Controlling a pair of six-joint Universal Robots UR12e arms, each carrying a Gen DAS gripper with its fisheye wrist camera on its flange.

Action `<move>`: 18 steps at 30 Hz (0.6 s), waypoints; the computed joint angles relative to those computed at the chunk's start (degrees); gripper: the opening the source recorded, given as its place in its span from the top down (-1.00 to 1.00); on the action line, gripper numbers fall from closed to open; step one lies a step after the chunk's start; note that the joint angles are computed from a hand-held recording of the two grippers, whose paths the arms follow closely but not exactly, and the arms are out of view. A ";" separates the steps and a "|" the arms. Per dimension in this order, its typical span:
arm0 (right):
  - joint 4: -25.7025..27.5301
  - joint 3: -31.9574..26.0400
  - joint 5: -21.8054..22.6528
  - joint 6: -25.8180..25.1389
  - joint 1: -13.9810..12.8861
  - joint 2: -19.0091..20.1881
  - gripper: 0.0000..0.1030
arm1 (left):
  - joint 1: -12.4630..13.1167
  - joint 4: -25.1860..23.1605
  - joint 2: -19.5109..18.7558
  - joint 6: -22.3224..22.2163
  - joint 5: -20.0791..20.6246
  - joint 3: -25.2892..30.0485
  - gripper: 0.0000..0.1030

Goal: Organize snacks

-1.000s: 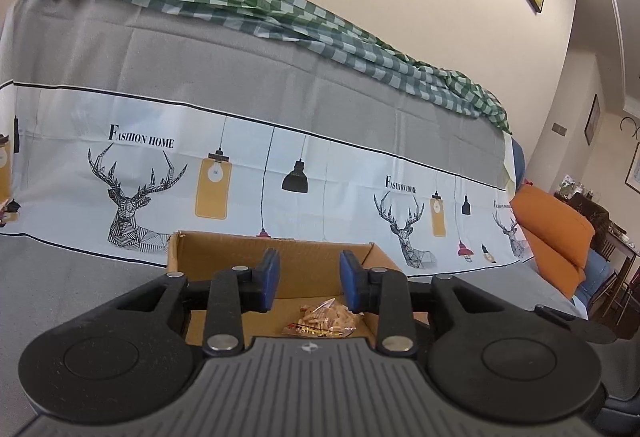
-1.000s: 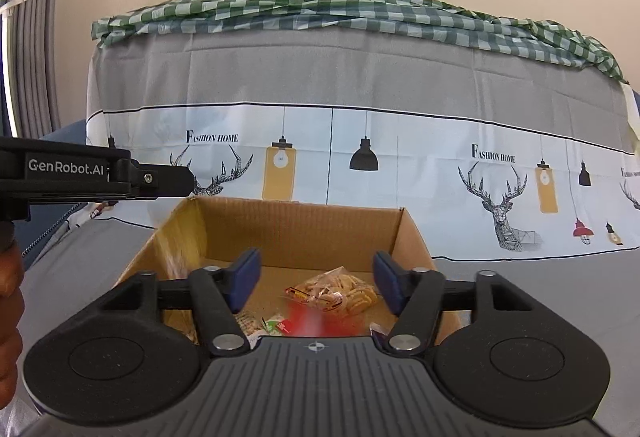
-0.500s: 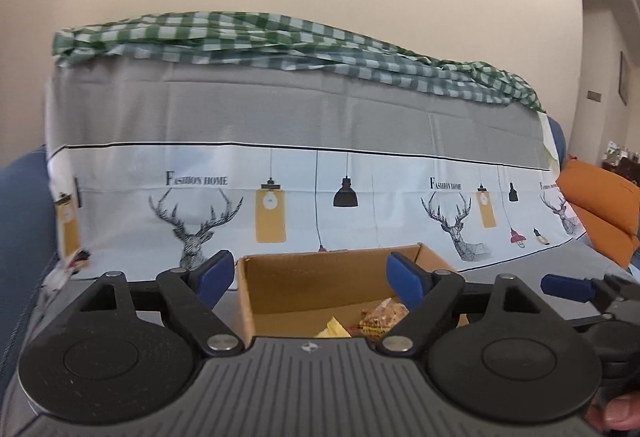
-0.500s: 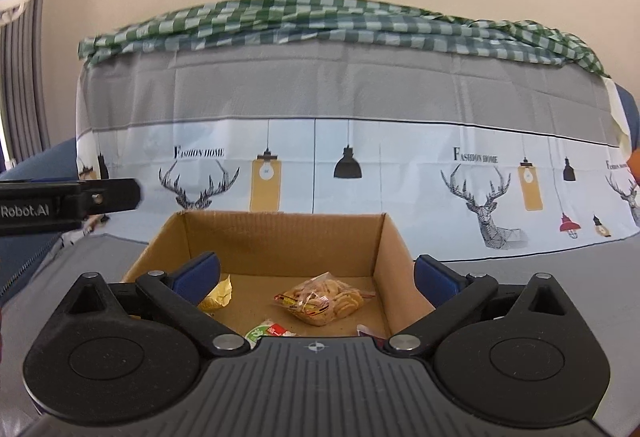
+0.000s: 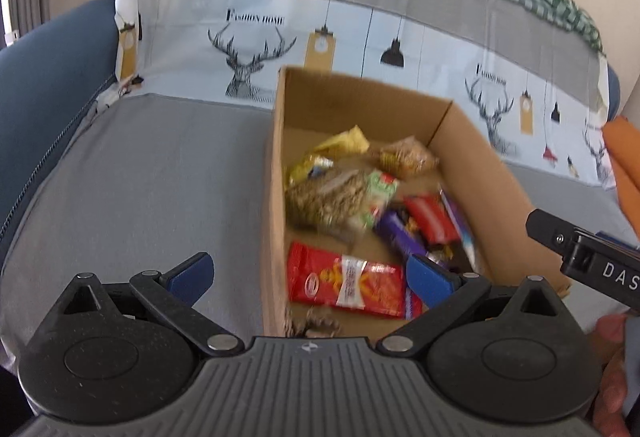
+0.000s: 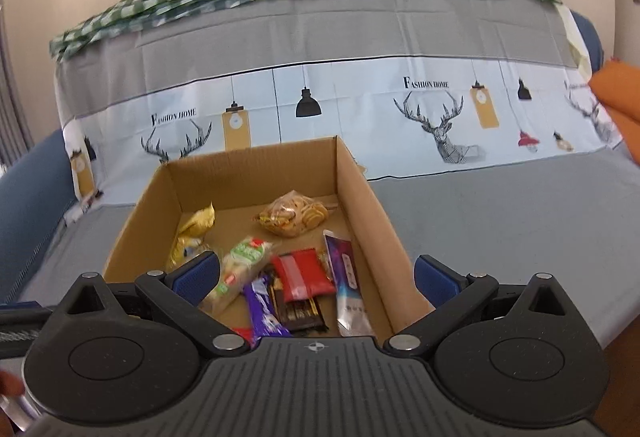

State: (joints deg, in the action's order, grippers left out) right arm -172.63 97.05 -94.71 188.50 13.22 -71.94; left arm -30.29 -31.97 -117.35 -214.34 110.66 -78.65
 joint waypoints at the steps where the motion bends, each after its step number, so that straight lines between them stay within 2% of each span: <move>1: -0.04 0.18 -0.64 -1.11 0.20 -0.04 -0.99 | -0.12 0.03 -0.05 0.60 0.84 -0.17 -0.99; 3: 0.21 0.34 -1.33 -3.45 0.48 0.05 -0.99 | -0.30 0.17 -0.33 1.29 2.50 -0.07 -0.99; 6: 0.25 0.19 -2.60 -5.36 0.76 0.39 -0.99 | 0.00 0.15 -0.50 0.47 1.82 0.07 -0.99; 11: 1.36 -0.09 -2.12 -4.41 0.66 0.48 -0.99 | 0.04 0.72 -0.45 1.17 1.65 -0.15 -0.99; 18: 1.68 -0.58 -1.77 -6.04 1.11 0.95 -0.99 | 0.20 0.92 -0.46 1.19 1.15 -0.25 -0.99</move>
State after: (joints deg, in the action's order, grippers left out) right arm -170.95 96.47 -96.48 182.46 14.34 -70.99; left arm -30.09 -31.05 -117.81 -213.15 111.81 -78.89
